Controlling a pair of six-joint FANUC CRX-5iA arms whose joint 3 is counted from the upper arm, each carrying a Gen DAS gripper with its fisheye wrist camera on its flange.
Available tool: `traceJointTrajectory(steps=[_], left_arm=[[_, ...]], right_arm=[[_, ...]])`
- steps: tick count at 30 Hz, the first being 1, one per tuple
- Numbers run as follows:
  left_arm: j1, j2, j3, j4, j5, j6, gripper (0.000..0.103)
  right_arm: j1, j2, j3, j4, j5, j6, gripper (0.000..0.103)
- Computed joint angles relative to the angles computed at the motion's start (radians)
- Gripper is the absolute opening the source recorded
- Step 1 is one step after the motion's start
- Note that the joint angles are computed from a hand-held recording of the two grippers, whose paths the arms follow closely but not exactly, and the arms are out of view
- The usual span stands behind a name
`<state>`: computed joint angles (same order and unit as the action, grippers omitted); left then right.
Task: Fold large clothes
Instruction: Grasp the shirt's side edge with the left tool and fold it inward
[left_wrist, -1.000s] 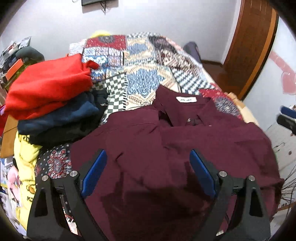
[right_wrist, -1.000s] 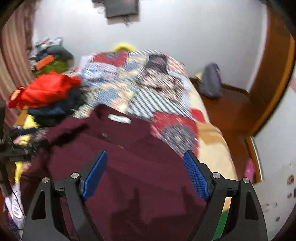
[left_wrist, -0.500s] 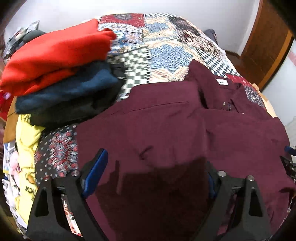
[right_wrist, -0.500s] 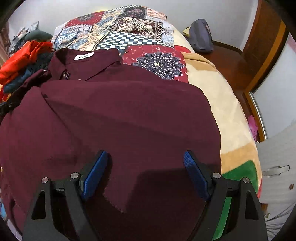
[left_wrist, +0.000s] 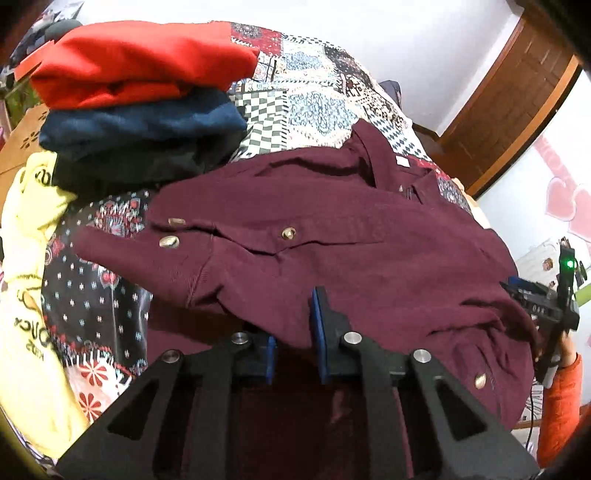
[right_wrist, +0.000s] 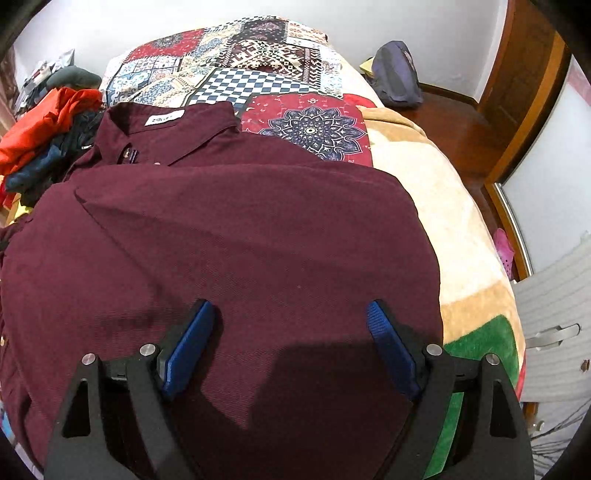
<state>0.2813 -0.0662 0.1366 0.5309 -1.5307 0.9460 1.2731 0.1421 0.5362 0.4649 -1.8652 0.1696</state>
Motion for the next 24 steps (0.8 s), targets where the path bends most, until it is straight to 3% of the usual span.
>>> traceJointTrajectory(steps=[5,8,11,13,18,24], left_arm=[[0.020,-0.024,-0.019,-0.056,-0.005,-0.025,0.044],[0.054,-0.023,-0.020,-0.064,-0.022,-0.028,0.047],[0.061,-0.045,-0.003,-0.176,0.033,0.003,0.062],[0.091,-0.042,0.001,-0.179,0.033,-0.011,0.068],[0.135,-0.009,0.059,-0.242,0.048,0.027,0.069],[0.146,0.065,0.131,-0.179,0.035,0.053,0.069]], right_arm=[[-0.001,0.012,0.016,0.002,-0.017,0.001,0.084],[0.000,0.018,0.028,0.001,-0.029,-0.005,0.084],[-0.001,0.028,0.046,-0.001,-0.043,-0.009,0.084],[-0.002,0.028,0.051,-0.004,-0.048,-0.014,0.084],[-0.009,0.024,0.062,-0.006,-0.044,-0.027,0.084],[-0.032,0.016,0.082,0.050,-0.038,-0.033,0.084]])
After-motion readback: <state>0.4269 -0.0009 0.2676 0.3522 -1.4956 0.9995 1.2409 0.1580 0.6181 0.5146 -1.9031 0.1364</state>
